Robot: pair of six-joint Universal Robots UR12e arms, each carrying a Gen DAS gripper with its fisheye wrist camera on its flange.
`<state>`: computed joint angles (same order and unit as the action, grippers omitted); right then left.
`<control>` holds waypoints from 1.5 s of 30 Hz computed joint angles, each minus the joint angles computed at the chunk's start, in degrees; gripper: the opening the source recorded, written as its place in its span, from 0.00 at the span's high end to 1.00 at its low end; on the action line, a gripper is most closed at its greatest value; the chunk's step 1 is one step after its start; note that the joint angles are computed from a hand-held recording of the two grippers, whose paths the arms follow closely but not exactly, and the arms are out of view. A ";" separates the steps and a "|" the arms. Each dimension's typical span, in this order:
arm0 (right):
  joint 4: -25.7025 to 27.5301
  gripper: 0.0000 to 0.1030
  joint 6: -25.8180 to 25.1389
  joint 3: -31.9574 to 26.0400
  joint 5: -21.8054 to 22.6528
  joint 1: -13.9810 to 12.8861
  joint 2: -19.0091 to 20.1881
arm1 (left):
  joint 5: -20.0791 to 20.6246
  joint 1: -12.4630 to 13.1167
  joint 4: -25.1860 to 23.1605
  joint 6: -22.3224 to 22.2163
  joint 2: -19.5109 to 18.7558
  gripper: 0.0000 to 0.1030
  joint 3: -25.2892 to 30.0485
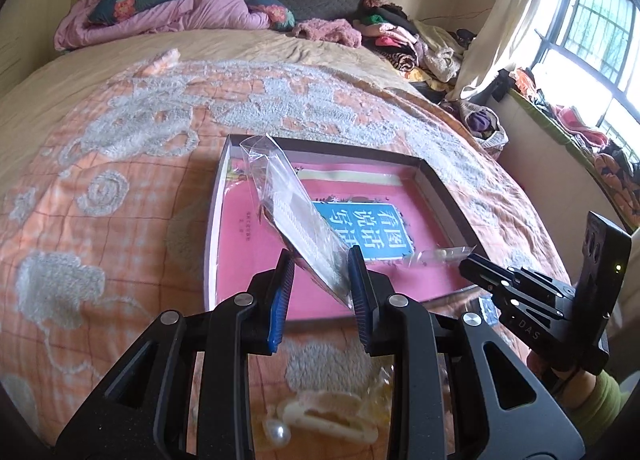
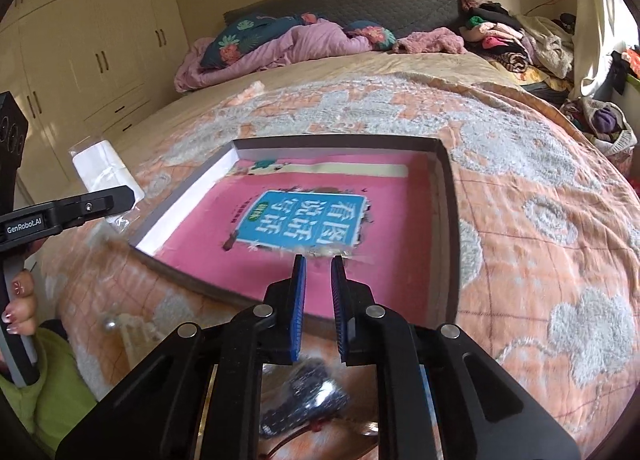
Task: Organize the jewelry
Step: 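Carry the bag into the pink-lined box with left tool while right tool releases the earring card inside, then open both tools and lift them away from the box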
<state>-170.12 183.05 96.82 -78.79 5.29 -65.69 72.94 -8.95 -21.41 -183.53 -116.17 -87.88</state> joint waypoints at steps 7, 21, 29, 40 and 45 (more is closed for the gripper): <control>1.30 0.88 2.50 -0.56 -2.35 -0.52 0.87 | 0.24 -0.09 -3.61 -0.45 -2.68 0.80 3.01; -1.28 0.46 5.25 1.45 -1.48 -1.18 0.19 | 1.00 -0.20 -6.92 -0.83 -4.10 0.75 4.41; -2.75 0.33 6.29 2.63 -2.01 -1.08 -0.69 | 2.80 -0.28 -5.86 -0.64 -3.13 0.47 3.61; -6.27 0.15 8.51 4.80 -3.03 -1.21 -2.87 | 5.55 -0.26 -1.29 -2.58 0.18 0.09 0.44; -7.87 0.13 8.07 5.67 -2.74 -1.21 -3.99 | 6.43 -0.27 1.03 -3.26 1.71 0.09 -1.18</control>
<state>-177.99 191.12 102.49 -81.53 4.08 -69.69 79.38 -9.21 -20.38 -186.79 -114.46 -89.06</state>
